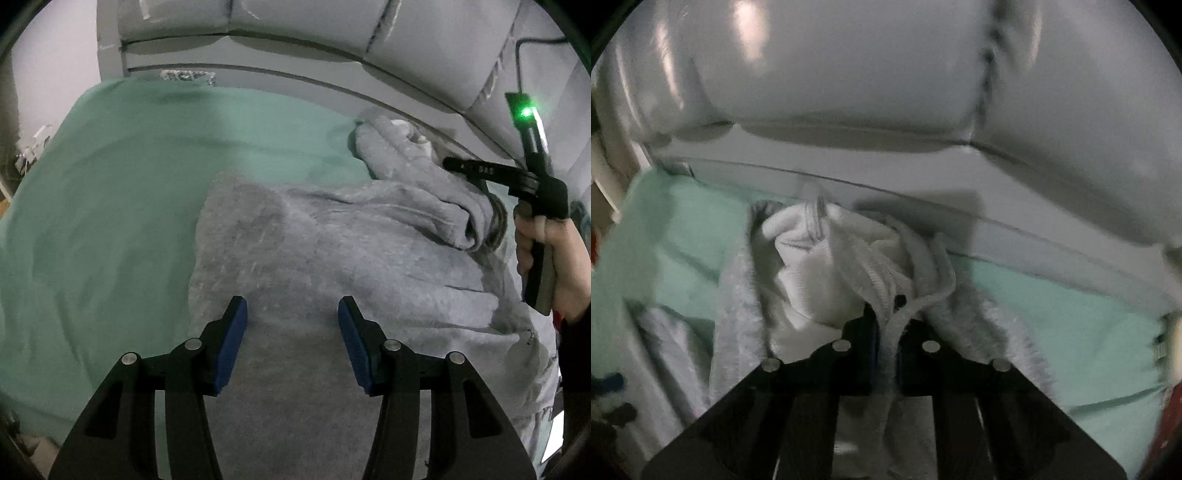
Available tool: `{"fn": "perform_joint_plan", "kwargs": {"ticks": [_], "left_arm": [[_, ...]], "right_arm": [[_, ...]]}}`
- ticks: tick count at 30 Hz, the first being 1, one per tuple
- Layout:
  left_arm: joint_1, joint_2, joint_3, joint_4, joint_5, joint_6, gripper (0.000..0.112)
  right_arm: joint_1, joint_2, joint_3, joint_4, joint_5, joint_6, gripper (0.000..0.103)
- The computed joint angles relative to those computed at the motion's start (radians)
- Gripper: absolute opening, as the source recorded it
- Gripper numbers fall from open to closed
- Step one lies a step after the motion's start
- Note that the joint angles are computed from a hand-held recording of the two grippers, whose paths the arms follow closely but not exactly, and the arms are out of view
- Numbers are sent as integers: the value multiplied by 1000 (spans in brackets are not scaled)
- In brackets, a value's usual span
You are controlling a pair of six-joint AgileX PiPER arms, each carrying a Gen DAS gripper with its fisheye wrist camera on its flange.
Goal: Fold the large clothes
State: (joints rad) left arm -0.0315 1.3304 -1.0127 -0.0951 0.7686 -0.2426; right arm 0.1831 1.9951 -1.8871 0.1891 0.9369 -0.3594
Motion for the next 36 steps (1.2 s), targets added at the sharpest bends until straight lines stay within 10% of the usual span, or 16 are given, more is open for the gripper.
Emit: {"fn": "perform_joint_plan", "kwargs": {"ticks": [10,20,26,36], "left_arm": [[-41,-41,-18,40,20,-30,54],[-14,-137,-62,-56,103,41,54],[113,-202,-61,-222,189,158,54],[174,-187,-98,-226,221,209,54]], "right_arm": [[-60,-616,597,115,-214,-208,8],[-35,-1206,1145,52,40,-36,14],[-380,-1269,1105,348,204,-377,87],[-185,-697,703,169,-79,-48,91]]}}
